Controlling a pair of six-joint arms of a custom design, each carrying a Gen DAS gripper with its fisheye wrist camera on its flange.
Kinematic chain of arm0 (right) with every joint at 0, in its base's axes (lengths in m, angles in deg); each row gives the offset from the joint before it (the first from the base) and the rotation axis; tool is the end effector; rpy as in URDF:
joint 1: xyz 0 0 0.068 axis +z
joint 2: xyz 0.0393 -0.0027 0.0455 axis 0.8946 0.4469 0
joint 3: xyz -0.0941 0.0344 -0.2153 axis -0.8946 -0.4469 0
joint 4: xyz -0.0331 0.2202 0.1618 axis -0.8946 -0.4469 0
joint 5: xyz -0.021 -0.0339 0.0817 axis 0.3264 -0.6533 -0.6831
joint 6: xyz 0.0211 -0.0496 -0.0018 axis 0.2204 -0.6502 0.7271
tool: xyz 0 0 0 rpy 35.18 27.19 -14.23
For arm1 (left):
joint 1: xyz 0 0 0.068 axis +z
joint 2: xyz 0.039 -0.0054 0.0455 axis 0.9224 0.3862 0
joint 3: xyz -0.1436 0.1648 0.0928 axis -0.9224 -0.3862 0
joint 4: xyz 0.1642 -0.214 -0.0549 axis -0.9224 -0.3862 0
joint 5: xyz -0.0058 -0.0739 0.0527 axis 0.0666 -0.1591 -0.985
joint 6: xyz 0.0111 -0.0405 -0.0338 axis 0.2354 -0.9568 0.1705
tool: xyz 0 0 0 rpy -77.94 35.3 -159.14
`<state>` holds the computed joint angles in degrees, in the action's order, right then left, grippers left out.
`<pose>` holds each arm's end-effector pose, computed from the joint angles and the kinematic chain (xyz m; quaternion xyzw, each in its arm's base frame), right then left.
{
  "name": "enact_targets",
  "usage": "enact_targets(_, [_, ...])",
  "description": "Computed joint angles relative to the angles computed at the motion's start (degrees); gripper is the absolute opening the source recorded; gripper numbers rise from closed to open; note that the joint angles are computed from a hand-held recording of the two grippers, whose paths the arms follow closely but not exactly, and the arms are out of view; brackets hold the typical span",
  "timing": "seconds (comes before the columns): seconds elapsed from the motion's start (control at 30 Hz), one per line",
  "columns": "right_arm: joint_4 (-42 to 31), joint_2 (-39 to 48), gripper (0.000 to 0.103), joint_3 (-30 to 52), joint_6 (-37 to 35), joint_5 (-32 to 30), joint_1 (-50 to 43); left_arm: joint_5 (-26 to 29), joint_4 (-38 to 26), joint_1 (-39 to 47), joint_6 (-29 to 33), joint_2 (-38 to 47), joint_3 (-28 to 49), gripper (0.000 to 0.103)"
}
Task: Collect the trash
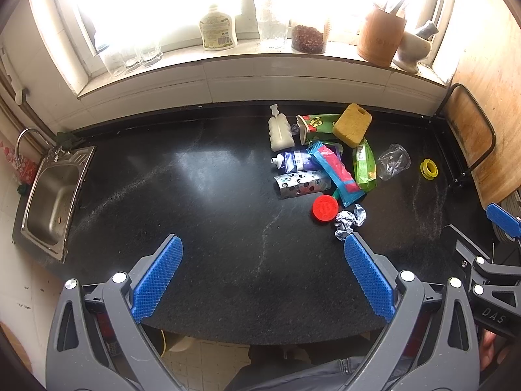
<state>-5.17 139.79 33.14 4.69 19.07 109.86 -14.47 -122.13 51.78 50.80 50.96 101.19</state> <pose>0.1468 0.1328 0.3851 0.0531 0.9537 0.0135 0.2958 0.2149 -0.0559 0.4019 0.0782 0.9659 0.0048 0.2466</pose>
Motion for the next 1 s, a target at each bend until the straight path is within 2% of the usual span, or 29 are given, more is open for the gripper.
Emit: enact_targets(1.0, [0.9,-0.1,0.097,-0.1,-2.6,-1.9,-3.1,-1.0,0.4,-2.3,-2.2,1.2,-0.3,0.097])
